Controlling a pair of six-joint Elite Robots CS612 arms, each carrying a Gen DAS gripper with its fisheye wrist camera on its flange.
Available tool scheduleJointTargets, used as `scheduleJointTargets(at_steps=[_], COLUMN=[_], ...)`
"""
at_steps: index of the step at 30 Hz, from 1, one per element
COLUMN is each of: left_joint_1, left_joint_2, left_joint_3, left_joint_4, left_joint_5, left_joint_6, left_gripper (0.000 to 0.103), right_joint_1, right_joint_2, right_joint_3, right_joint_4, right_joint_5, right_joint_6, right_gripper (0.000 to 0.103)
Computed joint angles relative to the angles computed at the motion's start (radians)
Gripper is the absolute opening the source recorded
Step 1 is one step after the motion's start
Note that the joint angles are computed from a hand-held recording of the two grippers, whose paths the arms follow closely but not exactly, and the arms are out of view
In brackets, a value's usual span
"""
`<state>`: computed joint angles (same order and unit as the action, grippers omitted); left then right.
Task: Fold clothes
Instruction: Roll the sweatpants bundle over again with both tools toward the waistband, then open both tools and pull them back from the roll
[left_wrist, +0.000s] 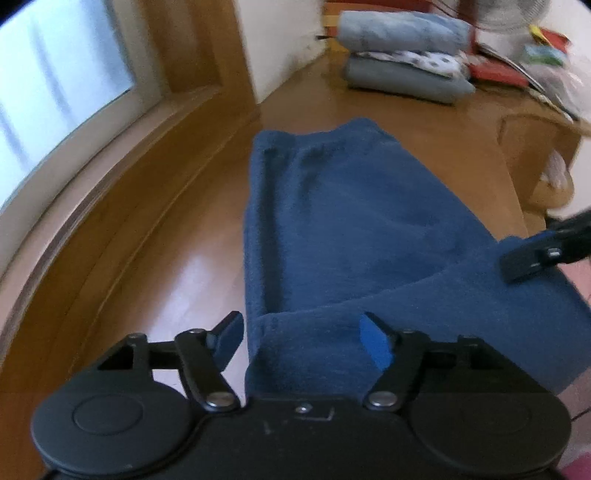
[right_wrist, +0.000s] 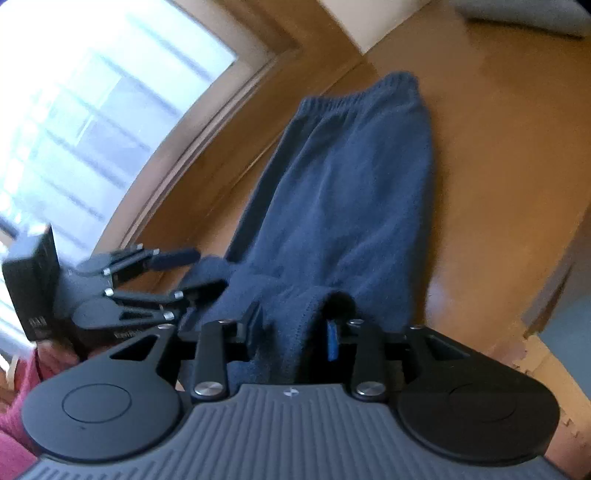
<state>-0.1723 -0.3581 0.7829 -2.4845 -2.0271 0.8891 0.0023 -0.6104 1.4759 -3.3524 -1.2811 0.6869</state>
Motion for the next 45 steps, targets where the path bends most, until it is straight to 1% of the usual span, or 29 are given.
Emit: scheduleJointTargets(at_steps=[1, 2, 3, 4, 5, 7, 10, 12, 13, 18, 20, 22, 24, 26, 30, 35, 38, 45], left_joint_1=[0.002, 0.006, 0.01, 0.014, 0.019, 0.031, 0.05, 0.062, 0.067, 0.088, 0.093, 0.096, 0.098, 0.097, 0.094, 0.091, 0.088, 0.084], left_joint_2=[-0.001, -0.003, -0.008, -0.014, -0.024, -0.042, -0.064, -0.075, -0.078, -0.082, -0.083, -0.082, -0.077, -0.069, -0.058, -0.044, -0.039, -0.043], left_joint_3=[-0.005, -0.006, 0.003, 0.013, 0.032, 0.067, 0.106, 0.129, 0.138, 0.158, 0.167, 0.173, 0.17, 0.159, 0.145, 0.125, 0.117, 0.125], left_joint_4=[0.012, 0.019, 0.011, 0.001, -0.021, -0.062, -0.096, -0.113, -0.117, -0.076, -0.063, -0.056, -0.045, -0.022, -0.007, 0.02, 0.034, 0.031], left_joint_5=[-0.002, -0.005, -0.008, -0.01, -0.015, -0.031, -0.059, -0.063, -0.06, -0.038, -0.028, -0.024, -0.033, -0.039, -0.052, -0.068, -0.074, -0.087], left_joint_6=[-0.032, -0.059, -0.069, -0.077, -0.074, -0.06, -0.038, -0.028, -0.026, -0.023, -0.001, 0.02, 0.031, 0.039, 0.056, 0.05, 0.055, 0.059], left_gripper=[0.069, 0.071, 0.072, 0.075, 0.078, 0.079, 0.086, 0.087, 0.087, 0.087, 0.087, 0.087, 0.087, 0.087, 0.087, 0.087, 0.087, 0.087], right_joint_1=[0.004, 0.01, 0.017, 0.028, 0.042, 0.07, 0.105, 0.124, 0.131, 0.171, 0.184, 0.194, 0.202, 0.209, 0.225, 0.228, 0.228, 0.216], right_joint_2=[-0.012, -0.025, -0.038, -0.049, -0.06, -0.073, -0.08, -0.072, -0.069, -0.049, -0.036, -0.027, -0.013, -0.004, 0.016, 0.026, 0.028, 0.026], right_joint_3=[0.013, 0.028, 0.044, 0.06, 0.076, 0.102, 0.134, 0.154, 0.159, 0.159, 0.15, 0.141, 0.127, 0.112, 0.081, 0.059, 0.053, 0.054], right_joint_4=[-0.008, -0.02, -0.034, -0.046, -0.059, -0.09, -0.148, -0.208, -0.217, -0.183, -0.18, -0.19, -0.204, -0.196, -0.176, -0.155, -0.151, -0.133], right_joint_5=[-0.03, -0.065, -0.111, -0.172, -0.24, -0.35, -0.438, -0.465, -0.473, -0.55, -0.573, -0.588, -0.606, -0.63, -0.705, -0.725, -0.718, -0.683], right_joint_6=[-0.004, -0.006, -0.007, -0.013, -0.029, -0.074, -0.13, -0.142, -0.143, -0.093, -0.081, -0.099, -0.138, -0.172, -0.196, -0.244, -0.264, -0.221], right_gripper=[0.038, 0.041, 0.07, 0.092, 0.095, 0.095, 0.095, 0.095, 0.095, 0.095, 0.095, 0.095, 0.095, 0.095, 0.094, 0.094, 0.094, 0.094])
